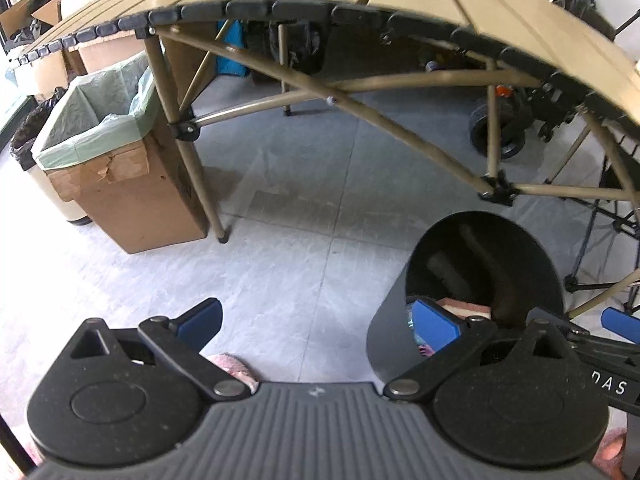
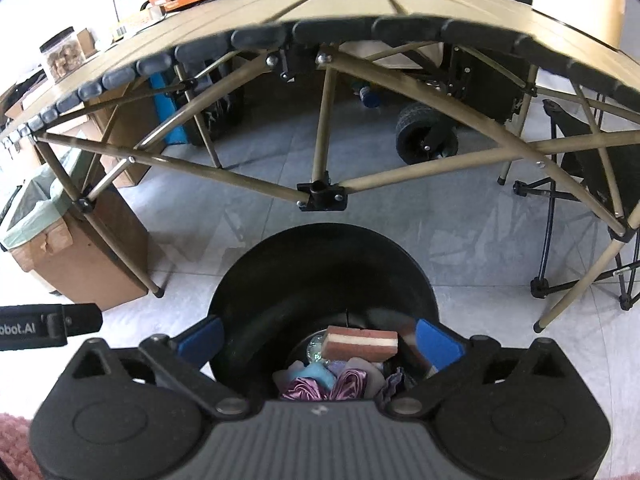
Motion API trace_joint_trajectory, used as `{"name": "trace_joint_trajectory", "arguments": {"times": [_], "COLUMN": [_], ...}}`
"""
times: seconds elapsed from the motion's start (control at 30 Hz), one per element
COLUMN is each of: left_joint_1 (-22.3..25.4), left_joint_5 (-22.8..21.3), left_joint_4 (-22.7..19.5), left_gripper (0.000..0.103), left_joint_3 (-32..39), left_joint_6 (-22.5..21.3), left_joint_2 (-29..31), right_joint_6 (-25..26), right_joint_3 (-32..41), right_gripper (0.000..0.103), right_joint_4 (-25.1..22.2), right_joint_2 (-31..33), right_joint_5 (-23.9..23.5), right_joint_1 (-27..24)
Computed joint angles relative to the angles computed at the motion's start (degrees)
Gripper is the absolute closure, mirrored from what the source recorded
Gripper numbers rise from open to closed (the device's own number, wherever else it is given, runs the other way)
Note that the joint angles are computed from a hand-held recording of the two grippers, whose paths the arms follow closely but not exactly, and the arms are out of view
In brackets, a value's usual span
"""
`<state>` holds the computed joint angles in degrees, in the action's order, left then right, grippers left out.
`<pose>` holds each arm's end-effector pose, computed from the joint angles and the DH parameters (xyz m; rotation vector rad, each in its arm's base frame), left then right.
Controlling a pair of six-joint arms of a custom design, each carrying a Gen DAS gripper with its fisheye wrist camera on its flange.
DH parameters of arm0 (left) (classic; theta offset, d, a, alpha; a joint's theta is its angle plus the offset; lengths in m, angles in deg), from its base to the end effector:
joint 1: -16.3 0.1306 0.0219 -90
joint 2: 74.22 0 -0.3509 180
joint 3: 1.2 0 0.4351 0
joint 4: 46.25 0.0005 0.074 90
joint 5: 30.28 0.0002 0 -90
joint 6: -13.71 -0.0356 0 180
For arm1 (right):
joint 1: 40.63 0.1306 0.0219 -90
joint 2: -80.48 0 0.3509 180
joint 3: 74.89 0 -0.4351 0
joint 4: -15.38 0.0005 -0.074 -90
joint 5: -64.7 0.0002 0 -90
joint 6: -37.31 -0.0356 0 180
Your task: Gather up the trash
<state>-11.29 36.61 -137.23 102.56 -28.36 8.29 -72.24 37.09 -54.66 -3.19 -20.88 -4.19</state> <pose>0.3771 -0.1819 0.5360 -0.5561 2.5584 0.1365 0.4389 0.3200 0.5076 -0.3421 2.5190 0.2966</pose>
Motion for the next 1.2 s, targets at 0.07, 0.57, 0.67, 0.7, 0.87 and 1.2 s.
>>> {"name": "trace_joint_trajectory", "arguments": {"times": [0.07, 0.57, 0.67, 0.7, 0.87, 1.2], "left_joint_1": [-1.07, -15.54, -18.46, -19.50, -23.35, -25.45], "left_joint_5": [-1.05, -11.29, -12.81, -13.49, -15.22, -16.49], "left_joint_4": [0.67, -0.67, -1.13, -1.37, -2.79, -4.19], "left_gripper": [0.000, 0.000, 0.000, 0.000, 0.000, 0.000], "left_joint_3": [0.20, 6.34, 6.79, 6.80, 6.60, 7.62], "left_joint_6": [-0.47, 0.94, 1.28, 1.57, 3.26, 4.15], "left_joint_2": [-0.78, -5.71, -6.24, -6.37, -6.93, -6.83], "right_joint_6": [-0.19, 4.91, 4.70, 4.42, 3.31, 2.79], "right_joint_3": [-0.07, -1.27, -1.40, -1.25, -1.34, -1.87], "right_gripper": [0.000, 0.000, 0.000, 0.000, 0.000, 0.000], "right_joint_4": [-0.37, -5.75, -7.94, -8.87, -11.25, -11.68], "right_joint_2": [-1.01, -16.87, -18.82, -19.35, -21.61, -23.69], "right_joint_5": [0.63, 3.70, 4.34, 4.56, 5.46, 6.87], "right_joint_1": [-0.03, 2.12, 2.83, 3.20, 4.34, 5.17]}}
